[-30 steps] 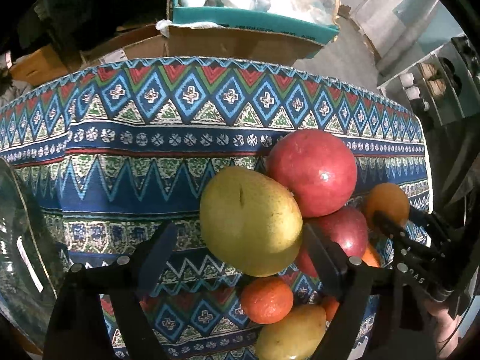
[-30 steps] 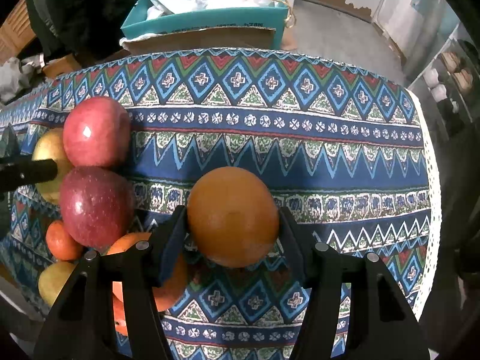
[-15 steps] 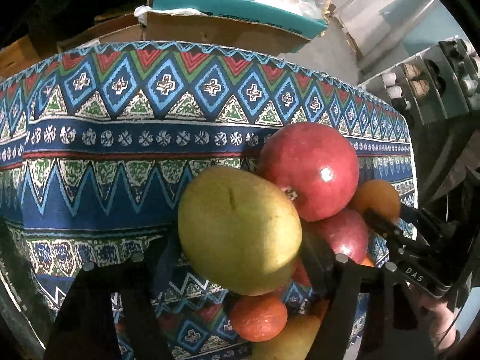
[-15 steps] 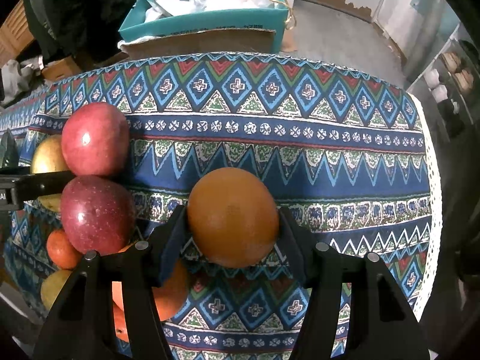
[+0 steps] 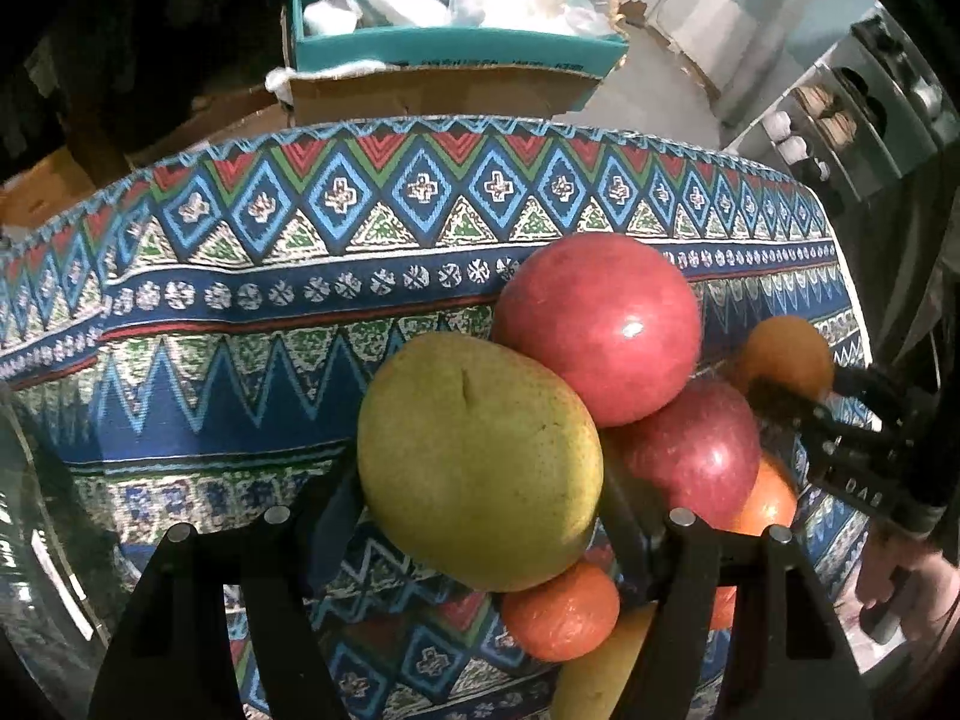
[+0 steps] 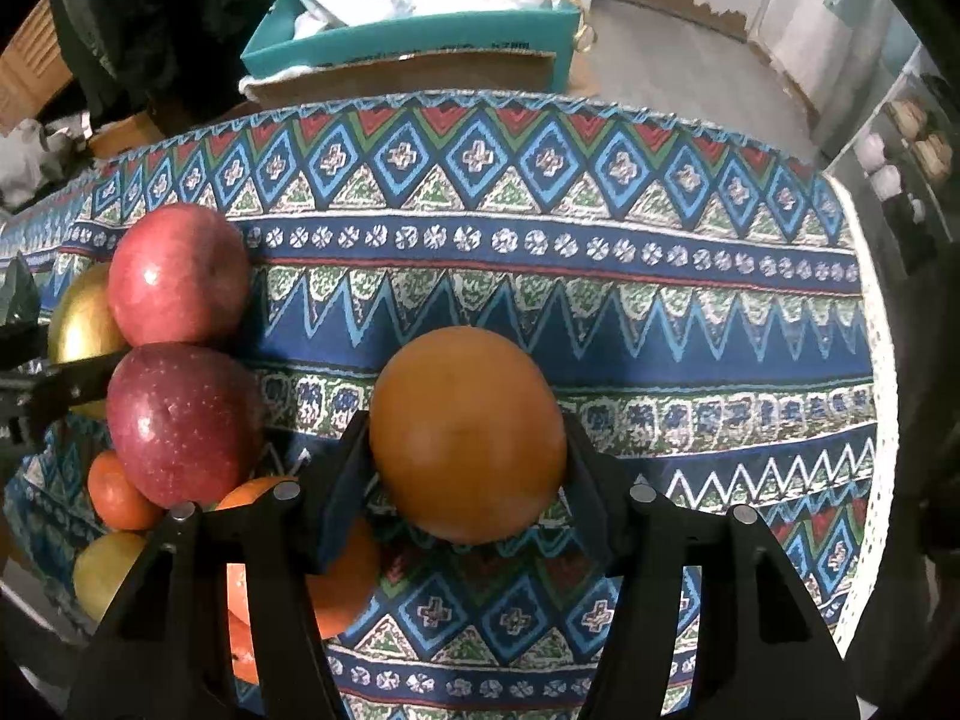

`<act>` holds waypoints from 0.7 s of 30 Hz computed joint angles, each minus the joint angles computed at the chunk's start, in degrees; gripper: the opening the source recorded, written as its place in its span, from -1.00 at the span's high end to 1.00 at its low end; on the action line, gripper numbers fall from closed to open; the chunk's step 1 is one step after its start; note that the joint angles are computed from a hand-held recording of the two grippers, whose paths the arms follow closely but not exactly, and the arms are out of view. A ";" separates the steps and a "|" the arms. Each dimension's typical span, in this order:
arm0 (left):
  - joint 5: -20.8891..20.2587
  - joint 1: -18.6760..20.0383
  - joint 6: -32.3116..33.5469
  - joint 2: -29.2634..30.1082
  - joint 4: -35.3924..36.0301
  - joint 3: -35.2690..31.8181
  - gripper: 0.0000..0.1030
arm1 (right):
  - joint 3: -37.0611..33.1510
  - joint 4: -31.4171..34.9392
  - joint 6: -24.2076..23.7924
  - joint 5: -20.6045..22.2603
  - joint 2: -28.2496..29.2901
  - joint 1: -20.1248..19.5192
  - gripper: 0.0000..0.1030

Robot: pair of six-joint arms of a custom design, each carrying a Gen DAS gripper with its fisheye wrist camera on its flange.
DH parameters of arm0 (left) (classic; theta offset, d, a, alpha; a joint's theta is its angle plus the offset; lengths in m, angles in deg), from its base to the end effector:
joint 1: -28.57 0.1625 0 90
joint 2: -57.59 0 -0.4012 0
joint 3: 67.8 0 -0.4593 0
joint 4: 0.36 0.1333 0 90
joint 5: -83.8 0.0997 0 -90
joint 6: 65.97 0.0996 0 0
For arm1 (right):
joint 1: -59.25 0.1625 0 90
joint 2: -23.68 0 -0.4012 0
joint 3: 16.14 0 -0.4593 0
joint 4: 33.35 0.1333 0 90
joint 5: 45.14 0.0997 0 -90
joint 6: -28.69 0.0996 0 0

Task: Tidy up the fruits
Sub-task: 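Close the left gripper on the yellow pear while the right gripper closes on the large orange, then lift the pear with the left gripper while the right gripper carries the orange toward the bowl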

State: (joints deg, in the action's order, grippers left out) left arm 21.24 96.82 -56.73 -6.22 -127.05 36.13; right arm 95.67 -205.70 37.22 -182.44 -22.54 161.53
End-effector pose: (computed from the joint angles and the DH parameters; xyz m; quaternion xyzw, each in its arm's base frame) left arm -0.0642 -0.6446 0.1323 0.2663 0.9338 0.0031 0.2388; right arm 0.1826 -0.5562 -0.0020 -0.0288 -0.9077 0.2030 0.3662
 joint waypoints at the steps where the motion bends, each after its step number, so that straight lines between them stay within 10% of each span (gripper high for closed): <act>1: 0.17 -0.10 0.51 -0.45 -0.46 0.47 -0.43 | 0.38 -0.93 -0.16 -0.54 -0.02 0.29 -0.16; 21: 0.58 -0.99 3.34 -9.85 -4.21 6.71 -0.43 | 2.66 -8.44 -2.80 -4.99 -1.59 6.52 -0.16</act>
